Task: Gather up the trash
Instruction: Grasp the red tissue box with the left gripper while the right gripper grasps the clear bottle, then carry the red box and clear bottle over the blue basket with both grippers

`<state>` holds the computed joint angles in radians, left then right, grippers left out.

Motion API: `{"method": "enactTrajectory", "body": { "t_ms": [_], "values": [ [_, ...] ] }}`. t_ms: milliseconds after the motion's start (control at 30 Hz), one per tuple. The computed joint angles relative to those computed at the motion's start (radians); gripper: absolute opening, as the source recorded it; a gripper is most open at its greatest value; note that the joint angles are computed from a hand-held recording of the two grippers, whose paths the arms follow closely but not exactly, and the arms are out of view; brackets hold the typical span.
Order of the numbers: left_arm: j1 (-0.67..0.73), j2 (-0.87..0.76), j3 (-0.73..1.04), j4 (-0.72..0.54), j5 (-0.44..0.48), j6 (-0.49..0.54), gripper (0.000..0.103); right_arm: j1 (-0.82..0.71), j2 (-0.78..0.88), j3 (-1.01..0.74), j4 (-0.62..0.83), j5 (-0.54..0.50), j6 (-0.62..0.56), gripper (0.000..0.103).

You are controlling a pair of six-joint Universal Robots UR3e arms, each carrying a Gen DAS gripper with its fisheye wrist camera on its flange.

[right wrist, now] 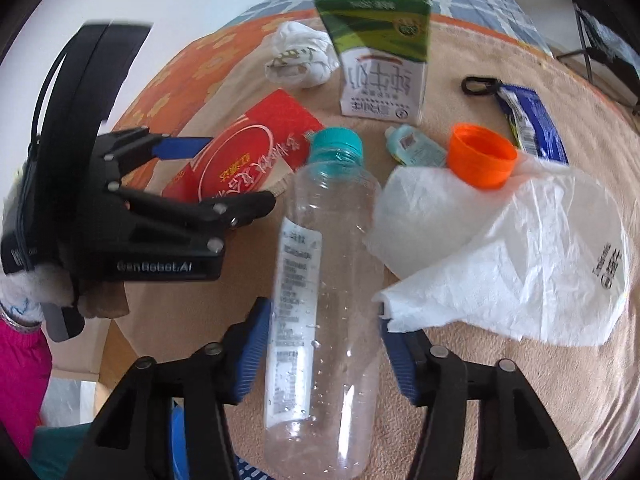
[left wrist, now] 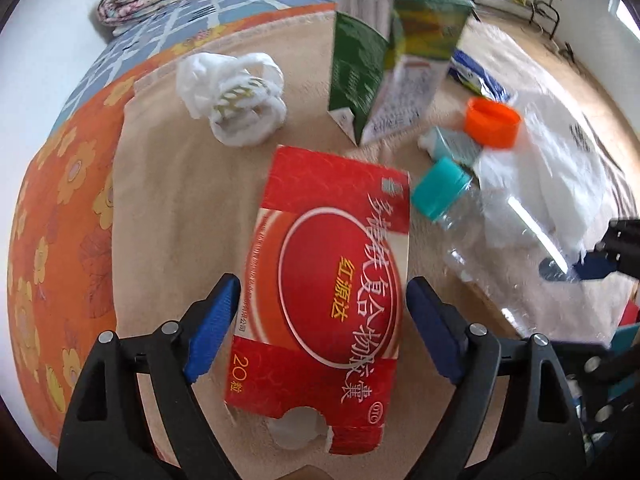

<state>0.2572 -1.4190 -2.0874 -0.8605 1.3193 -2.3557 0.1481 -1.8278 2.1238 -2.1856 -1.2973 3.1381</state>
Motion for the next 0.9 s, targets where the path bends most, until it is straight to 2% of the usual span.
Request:
{"method": "enactTrajectory", "body": {
  "t_ms": [100,300,500,700,900],
  "values": [
    [-0.034,-0.036,-0.027,0.085,0.051,-0.039,0.084,-0.026,-0.022,0.02,0.014,0.032,-0.008,0.057],
    [0.016,-0.016,-0.021,0.055,0.019,-0.045,0.083,-0.009,0.002,0.005,0.0,0.02,0.003,0.059],
    [0.155,0.048,-0.042,-0.036,-0.04,0.025,0.082,0.035,0.048,-0.011,-0.038,0.008,0.032,0.057],
    [0.266,0.189,-0.071,-0.166,-0.088,0.105,0.082,0.046,-0.017,0.031,-0.044,0.048,0.013,0.056],
    [0.343,0.35,-0.079,-0.331,-0.118,0.192,0.082,0.14,-0.052,0.043,-0.086,-0.009,0.063,0.056]
  ]
}}
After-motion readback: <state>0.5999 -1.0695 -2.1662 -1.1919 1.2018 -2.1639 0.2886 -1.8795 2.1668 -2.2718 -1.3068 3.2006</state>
